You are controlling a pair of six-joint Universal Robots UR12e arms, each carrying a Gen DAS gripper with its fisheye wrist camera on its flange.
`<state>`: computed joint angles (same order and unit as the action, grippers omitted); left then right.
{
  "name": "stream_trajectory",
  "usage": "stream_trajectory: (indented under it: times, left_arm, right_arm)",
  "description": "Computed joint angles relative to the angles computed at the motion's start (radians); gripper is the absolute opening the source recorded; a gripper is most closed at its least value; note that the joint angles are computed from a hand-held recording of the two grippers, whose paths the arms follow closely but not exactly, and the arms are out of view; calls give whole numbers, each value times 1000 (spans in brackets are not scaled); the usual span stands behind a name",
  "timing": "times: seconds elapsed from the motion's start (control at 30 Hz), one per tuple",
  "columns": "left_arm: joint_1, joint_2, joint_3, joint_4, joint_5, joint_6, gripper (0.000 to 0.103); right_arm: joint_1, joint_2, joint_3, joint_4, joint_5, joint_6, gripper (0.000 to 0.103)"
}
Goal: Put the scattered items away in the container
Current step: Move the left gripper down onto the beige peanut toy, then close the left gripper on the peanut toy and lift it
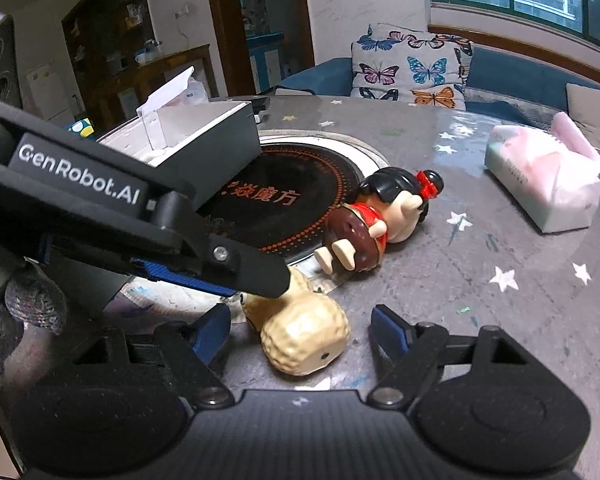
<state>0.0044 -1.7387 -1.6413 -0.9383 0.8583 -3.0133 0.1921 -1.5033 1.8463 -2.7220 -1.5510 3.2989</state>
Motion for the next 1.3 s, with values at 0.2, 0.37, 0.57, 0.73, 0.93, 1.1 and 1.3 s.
stream_trajectory:
  times: [0.2, 0.37, 0.57, 0.73, 0.93, 1.1, 1.3]
  left_arm:
    - [-1, -12, -1, 29, -7, -60, 39]
    - [-9, -21, 8, -4, 3, -65, 39]
    - [-11, -18, 1, 3, 11, -44, 39]
    - [-1, -2, -8, -16, -2, -17, 40]
    - [33, 42, -33, 30, -49, -10, 39]
    - [79, 70, -42, 111, -76, -49, 39]
    - [147, 69, -29, 147, -85, -83, 39]
  right_arm:
    - [0, 3, -6, 23, -4, -5, 63]
    - [5, -2, -8, 40, -6, 3, 52]
    - [12, -11, -6, 54, -13, 25, 46]
    - [25, -23, 0, 54, -31, 58, 45]
    - [59, -33, -15, 22, -75, 56, 45]
    - [94, -9, -67, -24, -95, 27, 45]
    - [138, 60, -169, -25, -74, -23, 45]
